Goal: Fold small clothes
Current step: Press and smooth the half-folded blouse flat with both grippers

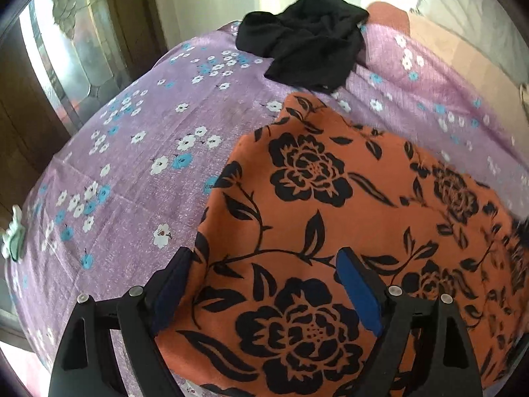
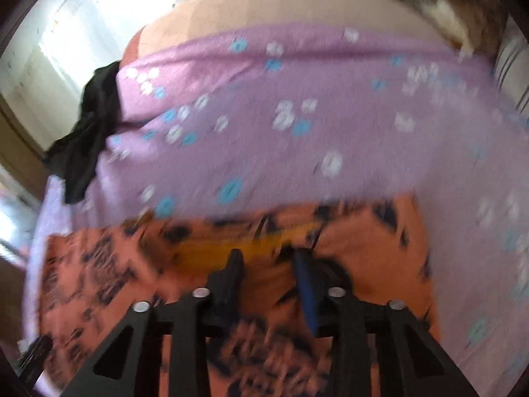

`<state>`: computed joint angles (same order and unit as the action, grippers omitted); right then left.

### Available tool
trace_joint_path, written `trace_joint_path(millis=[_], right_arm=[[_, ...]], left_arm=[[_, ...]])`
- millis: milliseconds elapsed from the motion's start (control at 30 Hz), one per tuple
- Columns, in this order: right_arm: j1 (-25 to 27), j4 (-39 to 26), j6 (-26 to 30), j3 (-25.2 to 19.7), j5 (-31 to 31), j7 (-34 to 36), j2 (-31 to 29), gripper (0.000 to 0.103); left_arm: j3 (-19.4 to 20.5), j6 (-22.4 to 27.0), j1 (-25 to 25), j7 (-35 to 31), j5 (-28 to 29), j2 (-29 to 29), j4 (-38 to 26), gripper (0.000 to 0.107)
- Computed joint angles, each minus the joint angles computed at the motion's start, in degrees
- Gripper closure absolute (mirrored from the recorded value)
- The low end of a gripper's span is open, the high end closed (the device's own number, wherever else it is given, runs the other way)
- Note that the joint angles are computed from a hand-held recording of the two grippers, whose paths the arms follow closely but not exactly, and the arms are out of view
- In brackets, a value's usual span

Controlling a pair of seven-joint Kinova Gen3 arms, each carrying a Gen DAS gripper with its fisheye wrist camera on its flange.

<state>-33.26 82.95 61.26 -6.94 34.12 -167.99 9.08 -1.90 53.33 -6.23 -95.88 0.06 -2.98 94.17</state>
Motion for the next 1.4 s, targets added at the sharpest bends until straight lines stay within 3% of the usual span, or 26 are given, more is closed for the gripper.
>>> trace_joint_path(millis=[133,233,300,500,567,633,700,767,833,967,1100,1233,1400], right_arm=[[-6.9,4.9,-4.2,9.2,1.2,-8.4,-5.5,0.069],[-8.4,8.5,-10.9,12.3,-4.5,-7.0,-10.2,0.069],[-5.2,9.9,-14.6,10.3,-9.2,-4.8,-11.7,0.069],[10.4,11.9,-19.5,-1.8,-21.4,0.5,-13.6,0.069],[12.5,10.1,-18.1,-4.9,-23.6,3.7,-12.4,0.069],[14.8,6.8,-14.4,-9.9,-22.1,4.3,-10.4,0.069],[15.1,4.3,-9.8,-13.8,-17.6,2.2,-7.9,0.069],[12.9,2.5,-5.2,-13.9,-14.0,0.1,-4.6,0.069],[10.6,0.9,-1.1,-13.3,-12.8,-1.7,-3.1,0.070],[9.4,0.6,-1.6,-14.4,-10.9,-3.1,-5.0,0.069],[5.2,1.2,-0.2,-15.2,-7.5,-7.7,-7.3,0.069],[2.8,2.2,1.1,-17.0,-6.7,-10.5,-8.6,0.069],[2.6,1.2,1.3,-17.2,-9.0,-7.3,-5.3,0.069]], left_arm=[[-0.4,0.1,-0.3,0.0,1.5,-0.1,-0.3,0.019],[-0.9,0.1,-0.6,-1.0,3.8,-0.6,-0.4,0.020],[-0.9,0.1,-0.6,-2.1,4.4,-1.1,-0.1,0.019],[-1.8,-0.8,-0.7,-5.7,6.8,-2.7,0.9,0.019],[-2.4,-0.6,-0.3,-5.3,7.1,-2.4,0.4,0.020],[-3.7,-0.1,2.2,-3.4,5.2,-1.8,-0.1,0.019],[-0.9,0.8,1.9,-0.7,0.6,-0.8,-0.4,0.019],[3.7,1.4,-0.2,-0.7,-3.6,0.3,0.1,0.019],[4.3,-0.7,-0.3,-0.9,-4.5,-0.8,1.5,0.019],[-1.5,-1.2,2.3,-5.7,2.8,-2.6,1.5,0.020],[-2.4,-3.6,1.3,-10.6,8.5,-5.5,3.1,0.020],[-2.5,-6.2,1.8,-12.7,10.3,-8.1,4.9,0.020],[-3.1,-7.6,2.7,-14.1,11.8,-9.8,5.7,0.019]])
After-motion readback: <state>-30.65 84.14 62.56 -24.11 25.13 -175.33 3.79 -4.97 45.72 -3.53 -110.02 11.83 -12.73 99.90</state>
